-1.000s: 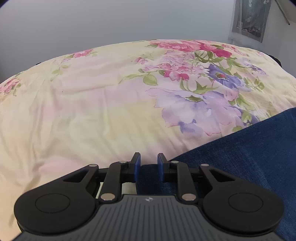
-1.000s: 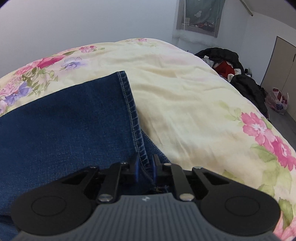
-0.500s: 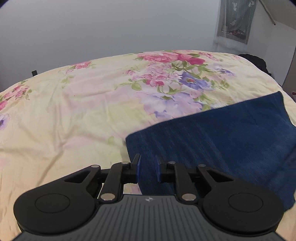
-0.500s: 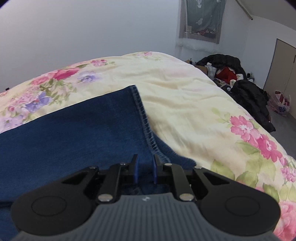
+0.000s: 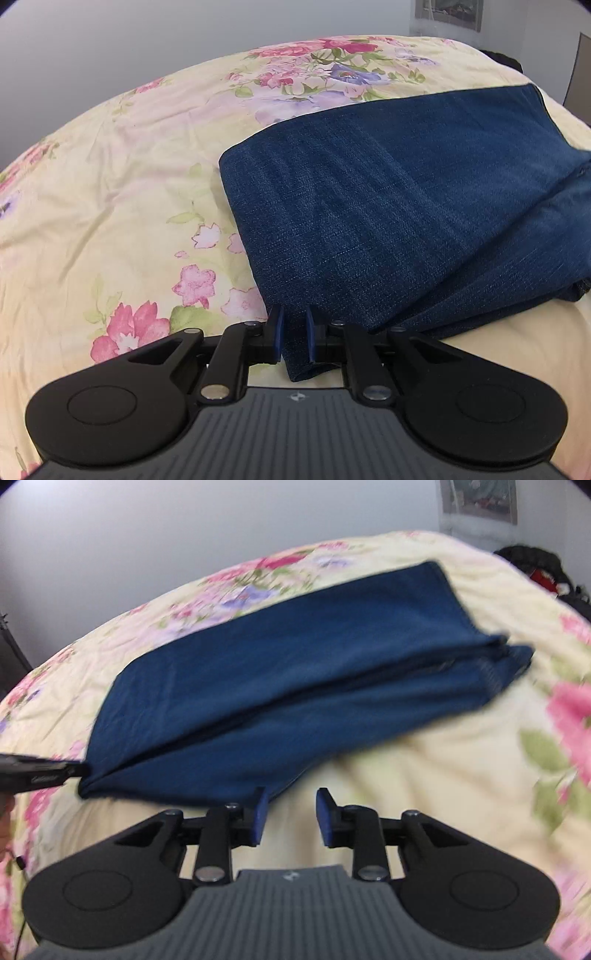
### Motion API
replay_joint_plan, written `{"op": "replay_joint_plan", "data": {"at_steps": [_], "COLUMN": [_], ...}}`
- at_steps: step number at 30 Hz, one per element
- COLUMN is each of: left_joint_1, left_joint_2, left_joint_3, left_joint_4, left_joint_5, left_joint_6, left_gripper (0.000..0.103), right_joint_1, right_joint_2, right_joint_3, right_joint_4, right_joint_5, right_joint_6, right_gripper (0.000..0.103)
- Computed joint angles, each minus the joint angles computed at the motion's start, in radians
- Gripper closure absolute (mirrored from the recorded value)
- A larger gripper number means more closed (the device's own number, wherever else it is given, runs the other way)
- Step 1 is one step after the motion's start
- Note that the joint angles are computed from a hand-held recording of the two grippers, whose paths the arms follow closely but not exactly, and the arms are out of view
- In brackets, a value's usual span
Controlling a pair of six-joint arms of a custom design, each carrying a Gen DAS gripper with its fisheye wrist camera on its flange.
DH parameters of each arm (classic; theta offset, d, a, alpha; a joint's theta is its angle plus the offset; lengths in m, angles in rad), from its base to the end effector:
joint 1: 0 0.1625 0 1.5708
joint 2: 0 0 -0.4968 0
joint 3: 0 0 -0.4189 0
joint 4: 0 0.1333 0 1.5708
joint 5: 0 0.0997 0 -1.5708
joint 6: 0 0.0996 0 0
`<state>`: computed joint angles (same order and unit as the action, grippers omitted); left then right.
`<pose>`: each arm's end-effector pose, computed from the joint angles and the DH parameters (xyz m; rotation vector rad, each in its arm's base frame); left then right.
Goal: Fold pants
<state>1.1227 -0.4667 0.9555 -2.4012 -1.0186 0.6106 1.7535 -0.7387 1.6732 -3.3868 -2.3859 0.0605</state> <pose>-0.2382 -0.9239 0.1428 1.1759 2.2558 -0.3784 0.1929 -0.7091 0.1936 -0.3121 -2.2183 1.1427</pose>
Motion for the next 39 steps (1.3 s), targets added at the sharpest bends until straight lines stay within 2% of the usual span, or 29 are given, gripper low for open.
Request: {"op": "replay_joint_plan", "data": {"at_steps": [2, 6, 9, 10, 13, 16, 21, 26, 29, 30, 31, 32, 35, 39], "left_joint_1": [-0.002, 0.003, 0.006, 0.005, 0.002, 0.001, 0.005, 0.002, -0.006, -0.009, -0.012, -0.016, -0.028, -0.045], "left_joint_2": [-0.002, -0.001, 0.006, 0.007, 0.003, 0.002, -0.004, -0.048, -0.074, -0.080, -0.085, -0.088, -0.081, -0.056], "left_joint_3": [0.013, 0.014, -0.002, -0.001, 0.028, 0.035, 0.005, 0.053, 0.086, 0.091, 0.093, 0.090, 0.058, 0.017], "left_joint_4": [-0.014, -0.014, 0.005, 0.001, -0.050, -0.063, 0.020, 0.037, 0.012, 0.001, -0.007, -0.008, 0.019, 0.032], "left_joint_5": [0.010, 0.001, -0.002, 0.002, 0.017, 0.024, 0.010, 0.023, 0.014, 0.004, -0.007, -0.022, -0.054, -0.070], "left_joint_6": [0.010, -0.010, -0.043, -0.048, -0.005, 0.021, -0.031, -0.048, -0.053, -0.061, -0.072, -0.085, -0.127, -0.136], "left_gripper": [0.089, 0.089, 0.089, 0.089, 0.089, 0.089, 0.088, 0.087, 0.087, 0.087, 0.087, 0.087, 0.087, 0.086], "right_joint_1": [0.000, 0.006, 0.005, 0.005, 0.001, -0.002, 0.006, 0.007, 0.009, 0.008, 0.005, 0.002, -0.005, -0.024], "right_joint_2": [0.018, 0.062, 0.070, 0.069, 0.052, 0.041, 0.029, -0.016, -0.041, -0.051, -0.064, -0.076, -0.105, -0.144], "right_joint_3": [-0.008, -0.049, -0.064, -0.064, -0.048, -0.043, -0.039, 0.027, 0.046, 0.053, 0.063, 0.072, 0.093, 0.112], "right_joint_4": [0.000, -0.040, -0.056, -0.056, -0.019, 0.043, 0.110, 0.050, 0.042, 0.036, 0.029, 0.020, -0.016, -0.033], "right_joint_5": [0.013, -0.018, -0.019, -0.022, -0.023, -0.032, -0.052, -0.028, -0.071, -0.075, -0.074, -0.069, -0.061, -0.037], "right_joint_6": [0.034, 0.024, 0.000, -0.004, -0.001, 0.002, 0.032, 0.056, 0.053, 0.059, 0.070, 0.080, 0.100, 0.146], "right_gripper": [0.072, 0.072, 0.080, 0.086, 0.097, 0.100, 0.103, 0.103, 0.088, 0.080, 0.075, 0.074, 0.063, 0.052]}}
